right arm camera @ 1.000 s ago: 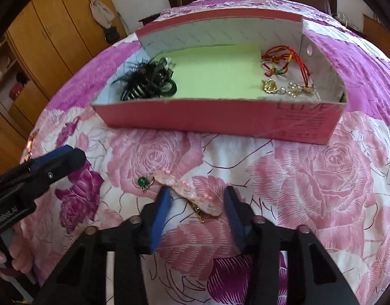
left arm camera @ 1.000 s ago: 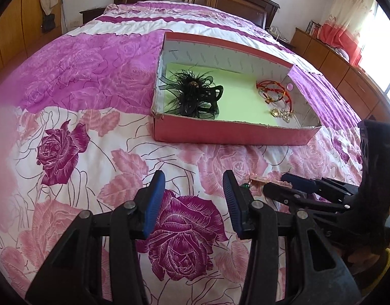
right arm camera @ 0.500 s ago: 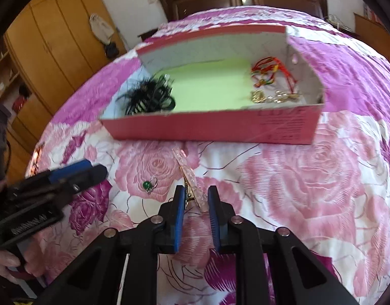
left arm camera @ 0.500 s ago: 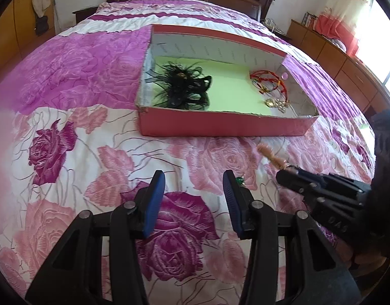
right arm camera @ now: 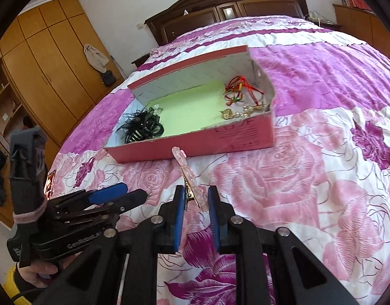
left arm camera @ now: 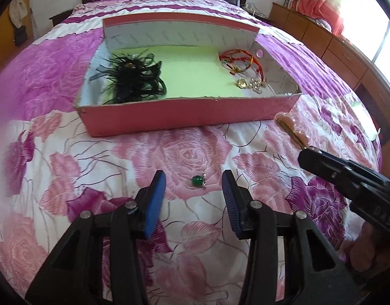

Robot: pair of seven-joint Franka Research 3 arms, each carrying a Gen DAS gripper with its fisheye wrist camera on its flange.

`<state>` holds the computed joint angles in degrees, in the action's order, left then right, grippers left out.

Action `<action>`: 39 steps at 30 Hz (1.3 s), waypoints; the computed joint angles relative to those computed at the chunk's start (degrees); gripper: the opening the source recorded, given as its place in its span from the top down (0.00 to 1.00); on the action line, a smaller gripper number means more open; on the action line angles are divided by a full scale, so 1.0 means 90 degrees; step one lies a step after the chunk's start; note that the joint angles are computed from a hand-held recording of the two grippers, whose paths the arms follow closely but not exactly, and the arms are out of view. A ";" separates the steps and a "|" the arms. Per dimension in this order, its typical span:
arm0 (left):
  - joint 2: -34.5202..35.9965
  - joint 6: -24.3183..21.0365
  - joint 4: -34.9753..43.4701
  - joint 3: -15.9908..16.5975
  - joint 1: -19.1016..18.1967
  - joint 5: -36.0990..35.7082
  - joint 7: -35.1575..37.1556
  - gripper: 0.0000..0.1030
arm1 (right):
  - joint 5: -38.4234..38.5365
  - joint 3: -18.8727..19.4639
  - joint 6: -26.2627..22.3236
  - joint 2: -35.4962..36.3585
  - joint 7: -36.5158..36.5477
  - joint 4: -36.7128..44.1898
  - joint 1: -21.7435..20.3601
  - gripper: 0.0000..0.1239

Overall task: Organize jewelry
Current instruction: 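Grasp the green bead earring with the left tool while the right tool grasps the pink hair clip, then carry the green earring with the left tool while the right tool carries the pink clip into the box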

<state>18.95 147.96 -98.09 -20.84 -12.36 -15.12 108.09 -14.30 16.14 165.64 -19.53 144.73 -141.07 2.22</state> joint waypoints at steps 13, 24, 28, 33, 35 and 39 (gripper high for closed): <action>0.0209 -0.0124 0.0147 0.0045 -0.0141 0.0556 -0.0274 0.96 | 0.0477 0.0007 0.0515 -0.0103 -0.0141 -0.0402 -0.0058 0.84; -0.0206 0.0520 -0.0351 -0.0164 0.0070 -0.0065 0.0252 0.96 | 0.0461 0.0296 0.0536 -0.0180 -0.0083 -0.0454 -0.0344 0.84; -0.0349 0.0759 -0.0488 -0.0221 0.0141 -0.0408 0.0519 0.96 | 0.0245 0.0500 0.0523 -0.0249 0.0113 -0.0444 -0.0548 0.84; -0.0459 0.1070 -0.0588 -0.0304 0.0197 -0.0879 0.0859 0.96 | -0.0206 0.0919 0.0628 -0.0441 0.0453 -0.0439 -0.0973 0.84; -0.0501 0.1226 -0.0620 -0.0332 0.0205 -0.1023 0.0985 0.96 | -0.0379 0.1106 0.0678 -0.0502 0.0568 -0.0406 -0.1170 0.84; -0.0562 0.1502 -0.0649 -0.0408 0.0241 -0.1323 0.1265 0.96 | -0.0720 0.1506 0.0759 -0.0608 0.0761 -0.0280 -0.1618 0.84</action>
